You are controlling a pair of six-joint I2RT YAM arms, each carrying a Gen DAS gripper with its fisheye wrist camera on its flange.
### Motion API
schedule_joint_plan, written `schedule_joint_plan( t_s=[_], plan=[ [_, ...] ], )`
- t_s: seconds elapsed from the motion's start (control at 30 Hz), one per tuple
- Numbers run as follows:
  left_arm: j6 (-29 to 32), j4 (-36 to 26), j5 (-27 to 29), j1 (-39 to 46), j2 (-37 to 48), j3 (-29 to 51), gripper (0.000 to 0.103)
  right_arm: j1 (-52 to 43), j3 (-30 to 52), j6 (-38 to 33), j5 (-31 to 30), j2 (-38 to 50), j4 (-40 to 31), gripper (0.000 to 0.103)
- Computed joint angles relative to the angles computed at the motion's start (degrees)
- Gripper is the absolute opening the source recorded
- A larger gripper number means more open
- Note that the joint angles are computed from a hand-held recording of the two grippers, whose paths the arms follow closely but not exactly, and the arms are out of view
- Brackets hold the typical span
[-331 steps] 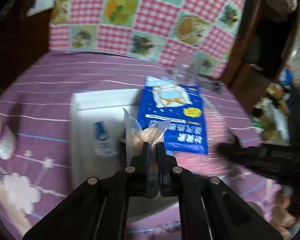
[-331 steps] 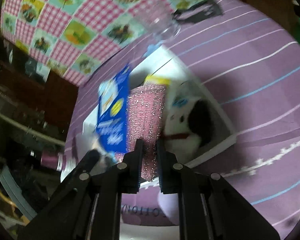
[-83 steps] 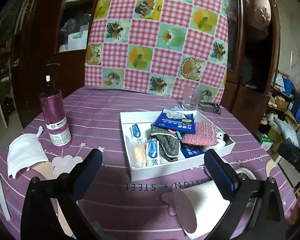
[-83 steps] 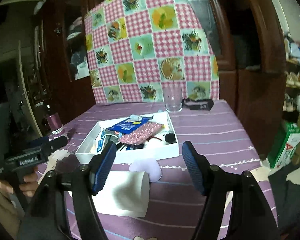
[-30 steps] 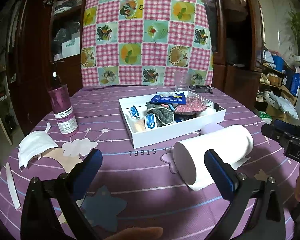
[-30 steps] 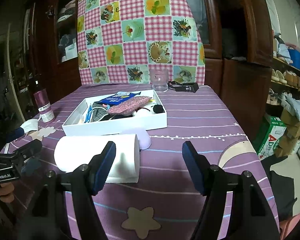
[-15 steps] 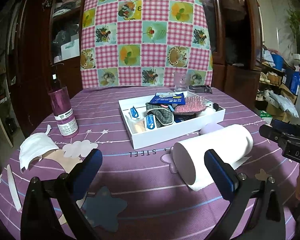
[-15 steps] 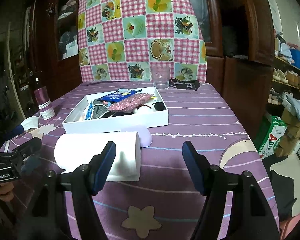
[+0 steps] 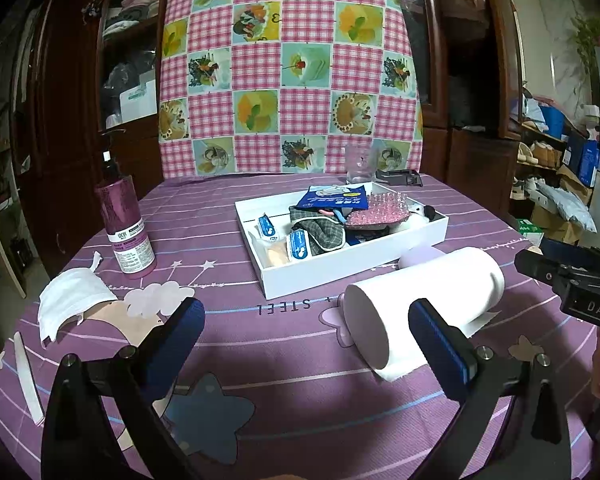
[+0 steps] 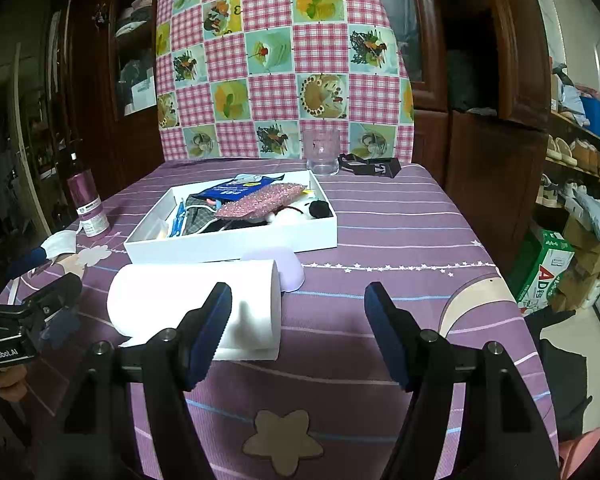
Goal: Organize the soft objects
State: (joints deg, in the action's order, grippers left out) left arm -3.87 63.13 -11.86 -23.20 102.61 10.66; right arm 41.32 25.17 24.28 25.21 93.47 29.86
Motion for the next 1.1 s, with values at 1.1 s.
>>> schedule_joint_plan(
  t_s=[1.1],
  plan=[
    [0.2,-1.9,-0.3,-0.1,0.7,1.1,0.103,0.2,0.1,-0.8,0.1,0.4,0.2,0.069]
  ],
)
